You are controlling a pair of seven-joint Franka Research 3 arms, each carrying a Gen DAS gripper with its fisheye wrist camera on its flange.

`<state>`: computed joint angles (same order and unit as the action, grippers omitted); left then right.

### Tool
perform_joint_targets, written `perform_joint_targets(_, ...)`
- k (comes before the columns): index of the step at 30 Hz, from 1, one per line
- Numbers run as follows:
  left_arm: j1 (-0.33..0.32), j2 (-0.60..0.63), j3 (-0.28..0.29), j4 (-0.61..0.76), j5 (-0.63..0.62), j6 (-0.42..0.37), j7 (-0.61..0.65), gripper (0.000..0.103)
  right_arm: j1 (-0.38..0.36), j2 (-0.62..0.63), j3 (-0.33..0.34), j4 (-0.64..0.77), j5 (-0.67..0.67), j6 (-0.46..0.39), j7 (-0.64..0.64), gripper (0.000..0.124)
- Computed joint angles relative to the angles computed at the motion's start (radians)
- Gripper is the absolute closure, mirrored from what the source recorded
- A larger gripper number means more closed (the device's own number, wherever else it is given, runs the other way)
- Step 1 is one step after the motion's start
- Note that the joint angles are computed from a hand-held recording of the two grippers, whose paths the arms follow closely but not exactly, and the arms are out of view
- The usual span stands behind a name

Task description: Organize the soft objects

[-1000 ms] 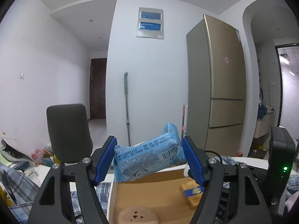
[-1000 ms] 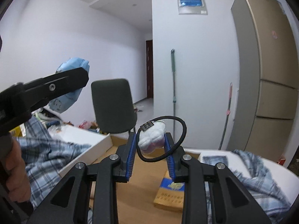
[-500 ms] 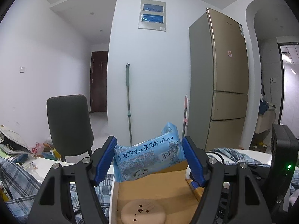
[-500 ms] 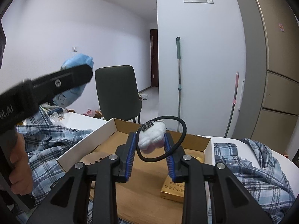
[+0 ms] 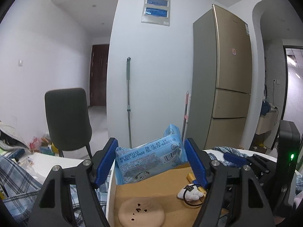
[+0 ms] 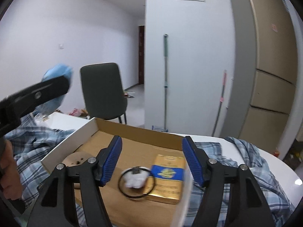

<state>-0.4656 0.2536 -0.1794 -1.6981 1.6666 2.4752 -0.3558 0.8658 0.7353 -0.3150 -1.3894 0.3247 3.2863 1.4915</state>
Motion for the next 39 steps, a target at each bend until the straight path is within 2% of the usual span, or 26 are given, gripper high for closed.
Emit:
perform_joint_targets(2, 0.026, 0.022, -0.004, 0.026, -0.093, 0.075, 0.080, 0.026, 0.007, 0.002, -0.023, 0.002, 0.014, -0.013, 0.018, 0.059)
perform_joint_targets(4, 0.044, 0.036, 0.004, 0.033, -0.160, 0.155, 0.090, 0.024, 0.008, 0.007, -0.038, 0.008, 0.015, -0.021, 0.039, 0.059)
perform_joint_targets(6, 0.051, 0.050, 0.011, 0.043, -0.235, 0.198, 0.128, 0.017, 0.009, 0.007, -0.047, 0.009, 0.012, -0.025, 0.059, 0.059)
perform_joint_targets(7, 0.049, 0.057, 0.016, 0.050, -0.261, 0.206, 0.157, 0.016, 0.007, 0.005, -0.048, 0.007, 0.008, -0.022, 0.066, 0.059)
perform_joint_targets(10, 0.012, 0.065, 0.035, 0.065, -0.274, 0.141, 0.202, 0.016, 0.013, 0.006, -0.061, 0.005, -0.003, -0.020, 0.078, 0.059)
perform_joint_targets(13, 0.000, 0.069, 0.045, 0.068, -0.281, 0.138, 0.209, 0.016, 0.010, 0.004, -0.055, 0.001, -0.016, -0.020, 0.078, 0.059)
perform_joint_targets(20, -0.023, 0.046, 0.051, 0.055, -0.212, 0.095, 0.145, 0.016, 0.009, -0.003, -0.047, -0.003, -0.027, -0.008, 0.075, 0.059)
perform_joint_targets(21, -0.025, 0.040, 0.049, 0.054, -0.201, 0.086, 0.136, 0.016, 0.026, -0.003, -0.067, -0.006, -0.021, -0.002, 0.081, 0.059)
perform_joint_targets(22, -0.026, 0.030, 0.046, 0.048, -0.187, 0.075, 0.125, 0.016, 0.068, 0.003, -0.123, -0.013, -0.003, 0.012, 0.088, 0.059)
perform_joint_targets(23, -0.029, 0.019, 0.043, 0.044, -0.172, 0.061, 0.112, 0.016, 0.127, 0.018, -0.192, -0.014, 0.081, 0.024, 0.033, 0.059)
perform_joint_targets(24, -0.028, 0.009, 0.038, 0.041, -0.161, 0.052, 0.102, 0.016, 0.157, 0.018, -0.227, -0.025, 0.095, 0.040, 0.021, 0.059)
perform_joint_targets(25, -0.029, -0.003, 0.032, 0.037, -0.148, 0.039, 0.087, 0.016, 0.160, -0.006, -0.227, -0.049, 0.040, 0.050, 0.062, 0.059)
perform_joint_targets(26, -0.029, -0.019, 0.026, 0.030, -0.134, 0.027, 0.069, 0.016, 0.138, -0.036, -0.192, -0.067, 0.001, 0.057, 0.075, 0.059)
perform_joint_targets(27, -0.028, -0.033, 0.018, 0.024, -0.123, 0.018, 0.056, 0.016, 0.116, -0.072, -0.142, -0.088, 0.032, 0.068, 0.018, 0.059)
perform_joint_targets(31, -0.025, -0.101, -0.021, -0.011, -0.081, -0.020, 0.032, 0.016, 0.123, -0.183, -0.098, -0.200, 0.043, 0.149, -0.064, 0.059)
perform_joint_targets(39, -0.033, -0.251, -0.129, -0.116, 0.015, -0.155, 0.035, 0.016, 0.001, -0.427, 0.123, -0.448, -0.005, 0.288, -0.120, 0.059)
